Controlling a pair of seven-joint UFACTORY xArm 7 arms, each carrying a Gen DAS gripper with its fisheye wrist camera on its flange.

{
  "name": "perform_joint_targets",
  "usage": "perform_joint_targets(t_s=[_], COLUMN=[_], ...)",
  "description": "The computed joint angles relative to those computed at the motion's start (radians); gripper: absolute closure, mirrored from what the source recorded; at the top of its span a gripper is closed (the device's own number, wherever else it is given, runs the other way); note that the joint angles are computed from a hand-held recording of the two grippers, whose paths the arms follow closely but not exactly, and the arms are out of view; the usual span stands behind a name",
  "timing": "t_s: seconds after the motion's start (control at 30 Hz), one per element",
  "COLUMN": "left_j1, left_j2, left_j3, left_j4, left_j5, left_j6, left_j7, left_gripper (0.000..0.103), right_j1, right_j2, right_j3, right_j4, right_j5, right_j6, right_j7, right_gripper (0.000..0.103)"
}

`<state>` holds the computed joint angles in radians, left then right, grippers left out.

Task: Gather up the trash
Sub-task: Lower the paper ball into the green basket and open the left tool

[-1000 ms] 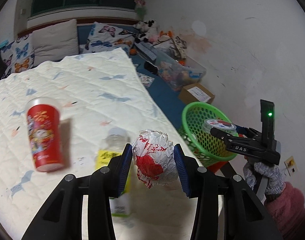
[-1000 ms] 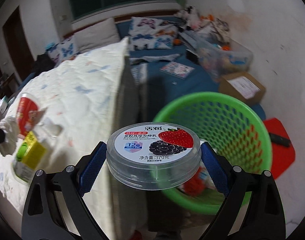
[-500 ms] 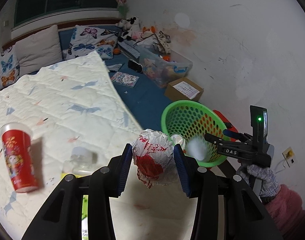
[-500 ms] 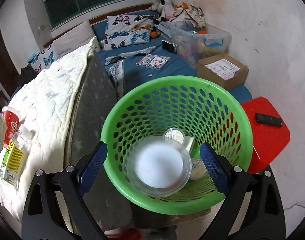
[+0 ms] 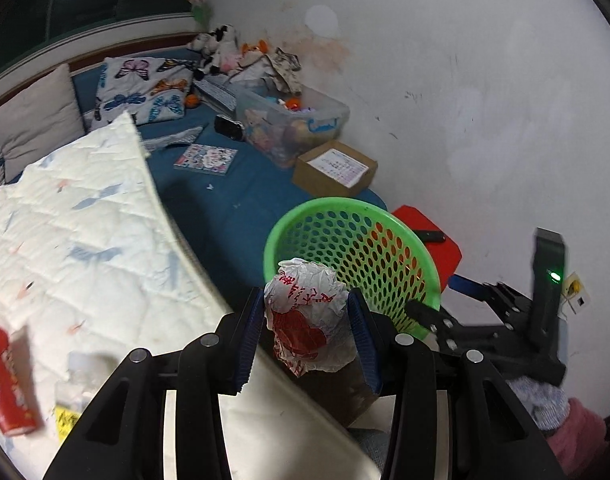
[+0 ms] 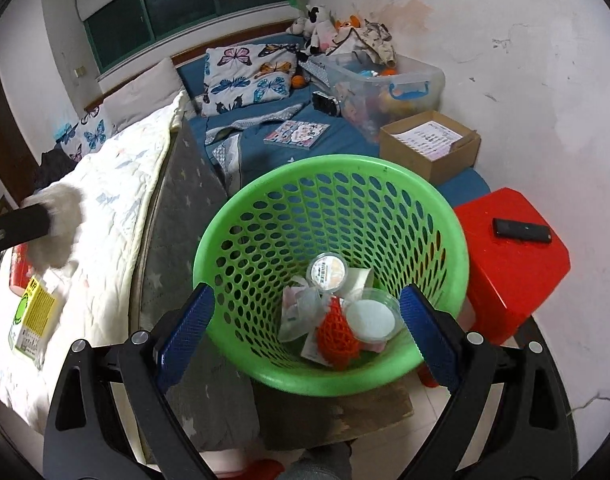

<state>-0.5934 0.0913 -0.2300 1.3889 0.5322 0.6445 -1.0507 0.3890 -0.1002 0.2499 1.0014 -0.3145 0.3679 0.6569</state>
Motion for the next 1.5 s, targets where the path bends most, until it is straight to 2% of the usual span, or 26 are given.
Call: perform_joint_targets(t_s=[0.37,0.77,0.9,1.13,1.23,1.3,1.5], left_j1=[-0.068,-0.124,-0.135,-0.137,-0.140,-0.147,-0.096], left_j2=[0.243,0.389,0.400,0.324,0.250,0.195,0.023], left_j3=[0.053,0.104,0.119,0.131,0.133,0.133,0.082], left_j4=[0.271,0.442,0.453,0.353,0.265,0.209,0.021], left_j5=[-0.102,-0.181,-0.186,-0.166,-0.121,-0.064,0.017], left_j6=[0.059,0.097,0.082,0.028,0.000,0.018,0.030], left_j7=[0.151,0.243,0.245,0.200,0.140,0.088,-0.036], left_gripper=[0.060,0.055,0.042,0.039,0.039,0.039,0.039], right_j1=[-0.018,-0.043,-0.044,-0.038,-0.032,-0.024,0.003], right_j2=[-0.089,-0.133,-0.137,-0.155,-0.158,-0.156,-0.116], right_j3=[0.007,0.018,0.020,0.032,0.039,0.045,0.070], right_j4=[-0.100,-0.158,-0.167,-0.178,-0.171,-0.165,-0.114], right_j5=[0.053,0.092,0.100,0.107,0.108,0.112,0.103], right_j6=[-0.029,-0.047,-0.052,-0.057,-0.058,-0.061,-0.066], right_j7=[-0.015,-0.018,-0.020,-0.017,-0.020,-0.020,-0.005], right_gripper=[0.010,0.010,0.010,0.010,0.010,0.010,0.010])
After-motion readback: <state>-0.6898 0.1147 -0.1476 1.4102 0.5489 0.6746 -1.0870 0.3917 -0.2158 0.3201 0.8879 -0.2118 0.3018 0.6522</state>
